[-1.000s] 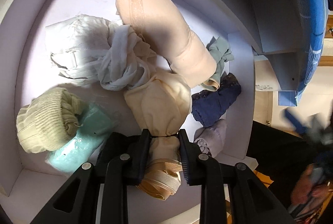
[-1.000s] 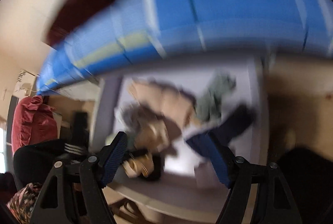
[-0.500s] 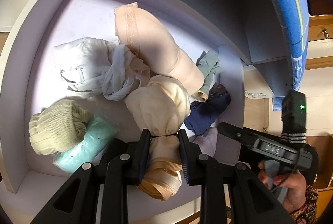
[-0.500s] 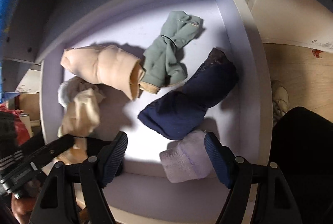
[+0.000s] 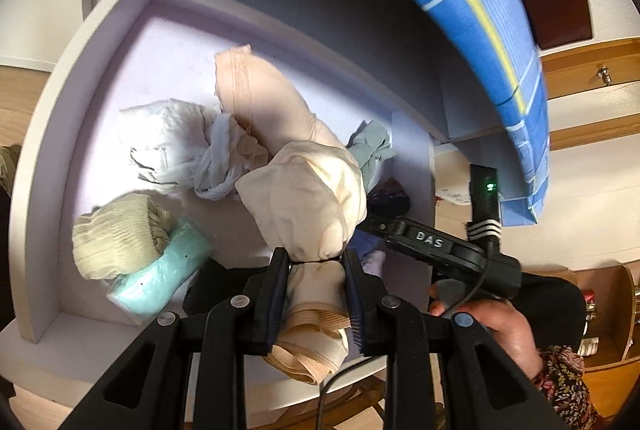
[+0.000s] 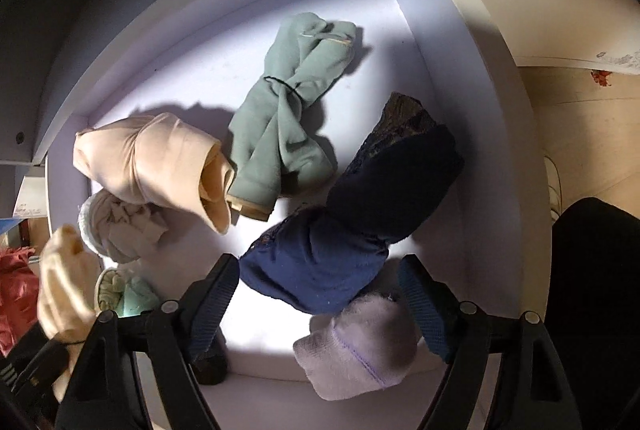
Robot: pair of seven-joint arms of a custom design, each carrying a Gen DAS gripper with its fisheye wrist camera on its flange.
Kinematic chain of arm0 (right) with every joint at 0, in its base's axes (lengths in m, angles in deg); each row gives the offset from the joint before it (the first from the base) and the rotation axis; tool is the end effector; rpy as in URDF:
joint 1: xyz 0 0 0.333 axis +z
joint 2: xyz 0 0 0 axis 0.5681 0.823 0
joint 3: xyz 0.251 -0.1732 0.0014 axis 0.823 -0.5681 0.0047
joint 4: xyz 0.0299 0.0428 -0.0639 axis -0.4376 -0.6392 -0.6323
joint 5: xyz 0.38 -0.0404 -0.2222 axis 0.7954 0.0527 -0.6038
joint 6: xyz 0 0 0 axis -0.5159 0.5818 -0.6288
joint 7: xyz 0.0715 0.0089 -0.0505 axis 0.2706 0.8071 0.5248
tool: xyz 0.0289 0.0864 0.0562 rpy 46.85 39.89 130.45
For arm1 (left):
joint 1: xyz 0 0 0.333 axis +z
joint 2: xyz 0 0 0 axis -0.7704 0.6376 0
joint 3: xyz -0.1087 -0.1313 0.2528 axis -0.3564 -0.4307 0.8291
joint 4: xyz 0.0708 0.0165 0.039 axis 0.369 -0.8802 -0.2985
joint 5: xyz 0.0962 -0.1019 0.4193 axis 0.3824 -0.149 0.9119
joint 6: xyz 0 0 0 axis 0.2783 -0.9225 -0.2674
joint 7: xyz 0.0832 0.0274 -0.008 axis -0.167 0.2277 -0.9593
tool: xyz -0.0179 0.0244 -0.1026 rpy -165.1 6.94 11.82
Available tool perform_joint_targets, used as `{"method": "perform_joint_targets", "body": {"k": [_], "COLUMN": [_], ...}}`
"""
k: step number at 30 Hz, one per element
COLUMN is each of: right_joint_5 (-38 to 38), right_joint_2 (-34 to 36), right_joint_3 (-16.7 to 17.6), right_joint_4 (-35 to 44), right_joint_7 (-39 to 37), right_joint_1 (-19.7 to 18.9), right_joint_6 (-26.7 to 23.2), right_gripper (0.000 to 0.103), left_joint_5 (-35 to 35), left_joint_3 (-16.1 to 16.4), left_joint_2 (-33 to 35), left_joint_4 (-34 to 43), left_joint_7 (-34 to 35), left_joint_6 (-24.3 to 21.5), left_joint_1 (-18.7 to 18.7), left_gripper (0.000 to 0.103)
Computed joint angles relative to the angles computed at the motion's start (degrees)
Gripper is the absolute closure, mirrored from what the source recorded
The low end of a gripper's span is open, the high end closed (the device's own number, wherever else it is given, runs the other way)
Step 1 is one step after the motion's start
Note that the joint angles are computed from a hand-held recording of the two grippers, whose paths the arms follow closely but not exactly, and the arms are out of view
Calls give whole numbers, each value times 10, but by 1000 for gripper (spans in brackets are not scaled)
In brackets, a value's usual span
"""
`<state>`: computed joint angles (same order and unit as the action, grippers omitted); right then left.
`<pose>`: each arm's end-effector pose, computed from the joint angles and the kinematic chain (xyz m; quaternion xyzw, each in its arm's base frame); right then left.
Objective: Organize soft objects
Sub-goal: 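Grasp the navy blue sock bundle with the right gripper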
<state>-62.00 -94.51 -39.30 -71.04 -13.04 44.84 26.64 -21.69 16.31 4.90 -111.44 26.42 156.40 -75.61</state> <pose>0.5480 0.1131 0.4019 -0.8071 0.5796 0.1008 0.0504 0.3595 -0.2636 0.3954 0.8512 -0.3930 0.3392 0.0768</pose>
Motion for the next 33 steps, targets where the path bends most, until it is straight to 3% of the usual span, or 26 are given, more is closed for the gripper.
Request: {"method": "perform_joint_targets", "body": {"k": [6, 10, 15, 18, 25, 29, 33], "right_joint_5": [12, 11, 1, -7, -13, 29, 34], "right_joint_2": [15, 31, 38, 46, 48, 61, 75], "right_joint_3": [2, 4, 5, 5, 9, 3, 5], "right_joint_4": [9, 20, 24, 29, 26, 37, 47], "right_joint_7": [4, 11, 7, 3, -15, 6, 8], "right_joint_1": [1, -1, -5, -7, -7, -15, -21], "right_joint_6": [6, -1, 2, -6, 1, 4, 5], "right_gripper": [21, 27, 49, 55, 54, 50, 51], "left_joint_5": [28, 44, 60, 84, 167, 205, 236], "left_joint_3": [-25, -29, -37, -53, -88, -96, -95], "left_joint_2": [-29, -40, -48, -55, -77, -77, -81], "left_joint_4": [-7, -9, -7, -1, 23, 37, 48], "left_joint_7": [-29, -37, -49, -64, -109, -126, -131], "left_joint_6": [-5, -12, -19, -42, -126, -159, -192], "left_joint_1": [24, 28, 34, 53, 94, 103, 103], "left_gripper": [77, 77, 77, 77, 77, 77, 77]}}
